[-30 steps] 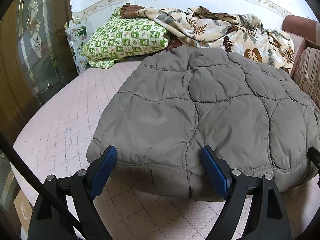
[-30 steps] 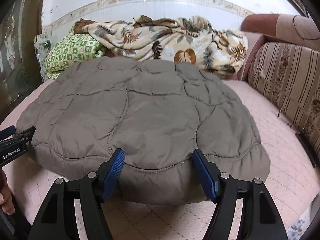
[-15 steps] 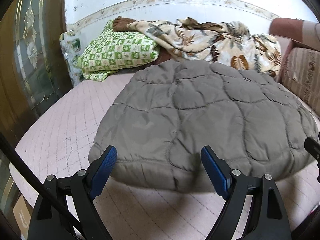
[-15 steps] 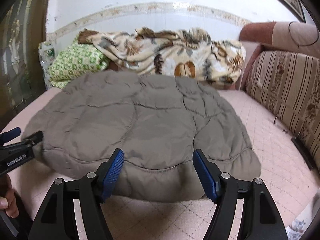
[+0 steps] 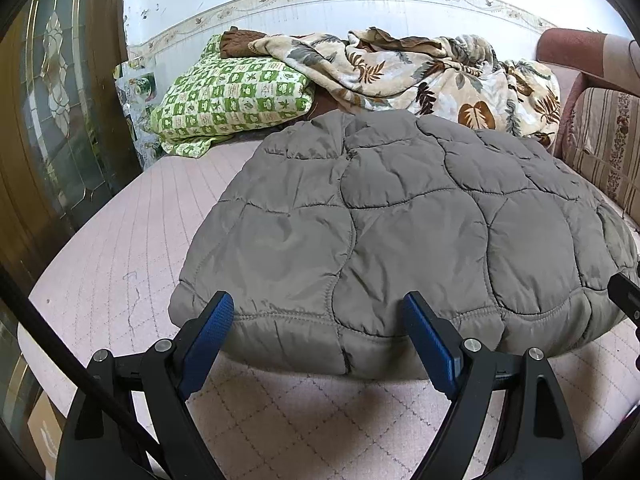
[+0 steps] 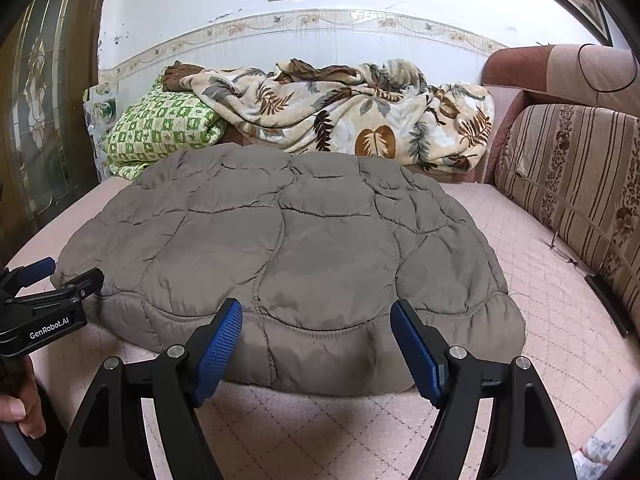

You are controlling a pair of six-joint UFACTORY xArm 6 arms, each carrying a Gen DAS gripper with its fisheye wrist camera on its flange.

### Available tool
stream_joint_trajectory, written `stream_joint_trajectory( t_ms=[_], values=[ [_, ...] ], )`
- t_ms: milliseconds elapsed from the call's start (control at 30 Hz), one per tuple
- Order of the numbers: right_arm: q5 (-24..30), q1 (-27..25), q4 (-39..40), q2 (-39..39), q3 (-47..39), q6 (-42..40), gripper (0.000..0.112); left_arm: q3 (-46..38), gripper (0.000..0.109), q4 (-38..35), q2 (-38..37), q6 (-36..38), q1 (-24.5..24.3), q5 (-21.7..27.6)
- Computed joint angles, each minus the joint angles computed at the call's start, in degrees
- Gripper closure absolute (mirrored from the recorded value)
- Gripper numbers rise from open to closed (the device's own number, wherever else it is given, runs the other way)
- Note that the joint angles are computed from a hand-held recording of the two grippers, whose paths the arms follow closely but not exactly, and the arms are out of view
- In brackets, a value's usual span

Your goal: Fold large clothes

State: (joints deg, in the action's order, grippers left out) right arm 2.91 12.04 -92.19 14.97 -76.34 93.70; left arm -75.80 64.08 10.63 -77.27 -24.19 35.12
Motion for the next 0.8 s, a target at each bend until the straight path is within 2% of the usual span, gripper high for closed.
stream_joint_trajectory(
  t_ms=[100, 300, 800],
  values=[
    [0.31, 0.14, -3.64, -0.43, -0.15, 3.44, 0.032, 0.14, 0.023, 0.97, -0.29, -0.35, -0.24, 0.03],
    [1.08, 0.74, -15.73, -2.73, 0.19, 16.12, 0.032, 0.99, 0.023, 2.58, -1.36, -1.19, -0.71, -0.71],
    [1.63, 2.03, -20.78, -4.39, 1.57, 20.48, 0.030, 2.04, 0.023, 4.83, -2.55, -2.89, -1.92, -1.19]
  ],
)
